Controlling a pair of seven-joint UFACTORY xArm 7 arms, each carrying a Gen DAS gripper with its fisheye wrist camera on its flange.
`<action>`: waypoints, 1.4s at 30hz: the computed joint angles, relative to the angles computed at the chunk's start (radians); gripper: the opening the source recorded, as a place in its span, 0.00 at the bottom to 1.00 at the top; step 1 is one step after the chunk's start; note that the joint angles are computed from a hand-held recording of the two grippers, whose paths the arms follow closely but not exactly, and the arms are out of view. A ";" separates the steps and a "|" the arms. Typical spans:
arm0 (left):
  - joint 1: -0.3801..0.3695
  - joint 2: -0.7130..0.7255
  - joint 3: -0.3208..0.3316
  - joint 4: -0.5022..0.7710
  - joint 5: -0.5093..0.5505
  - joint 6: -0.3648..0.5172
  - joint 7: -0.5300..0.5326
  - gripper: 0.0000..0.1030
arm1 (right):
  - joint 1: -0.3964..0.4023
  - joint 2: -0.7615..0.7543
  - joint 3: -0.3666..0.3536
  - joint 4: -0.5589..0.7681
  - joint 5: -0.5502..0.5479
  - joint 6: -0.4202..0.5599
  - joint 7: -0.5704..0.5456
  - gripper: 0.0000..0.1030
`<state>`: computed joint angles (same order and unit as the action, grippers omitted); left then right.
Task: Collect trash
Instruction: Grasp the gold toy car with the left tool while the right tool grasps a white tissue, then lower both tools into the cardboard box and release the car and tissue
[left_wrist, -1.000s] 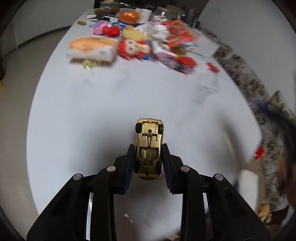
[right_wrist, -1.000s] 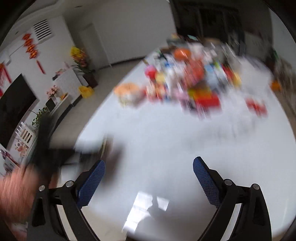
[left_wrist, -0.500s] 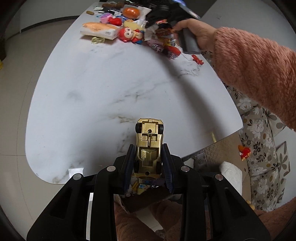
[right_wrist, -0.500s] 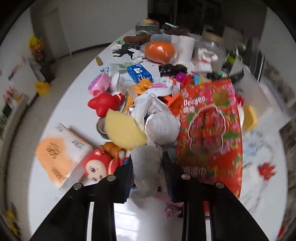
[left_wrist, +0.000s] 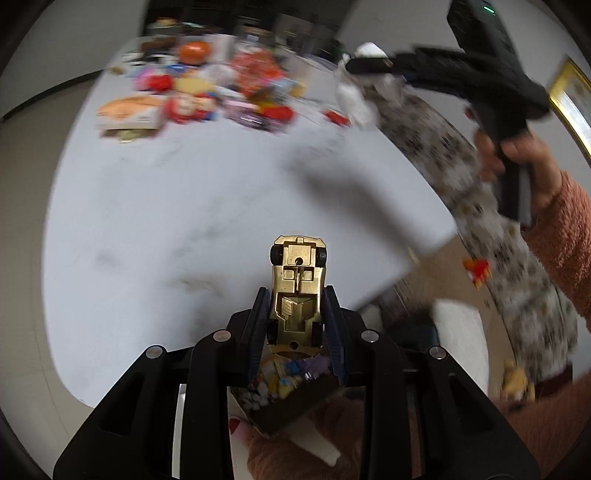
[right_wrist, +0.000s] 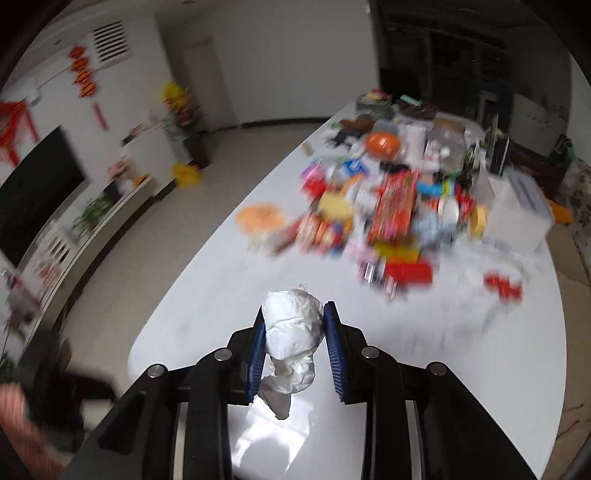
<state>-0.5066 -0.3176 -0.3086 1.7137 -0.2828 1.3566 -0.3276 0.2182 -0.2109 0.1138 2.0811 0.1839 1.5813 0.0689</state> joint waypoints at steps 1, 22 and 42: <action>-0.013 0.003 -0.012 0.006 -0.002 0.015 0.011 0.28 | 0.005 -0.094 -0.020 -0.101 0.050 0.027 0.002 0.29; -0.221 0.285 -0.110 -0.563 -0.035 -0.205 -0.154 0.48 | -0.090 -1.014 0.016 -1.618 0.019 0.084 0.247 0.76; -0.186 0.032 -0.062 -0.257 -0.050 -0.081 -0.144 0.86 | -0.011 -0.604 -0.088 -0.753 0.132 0.152 0.051 0.92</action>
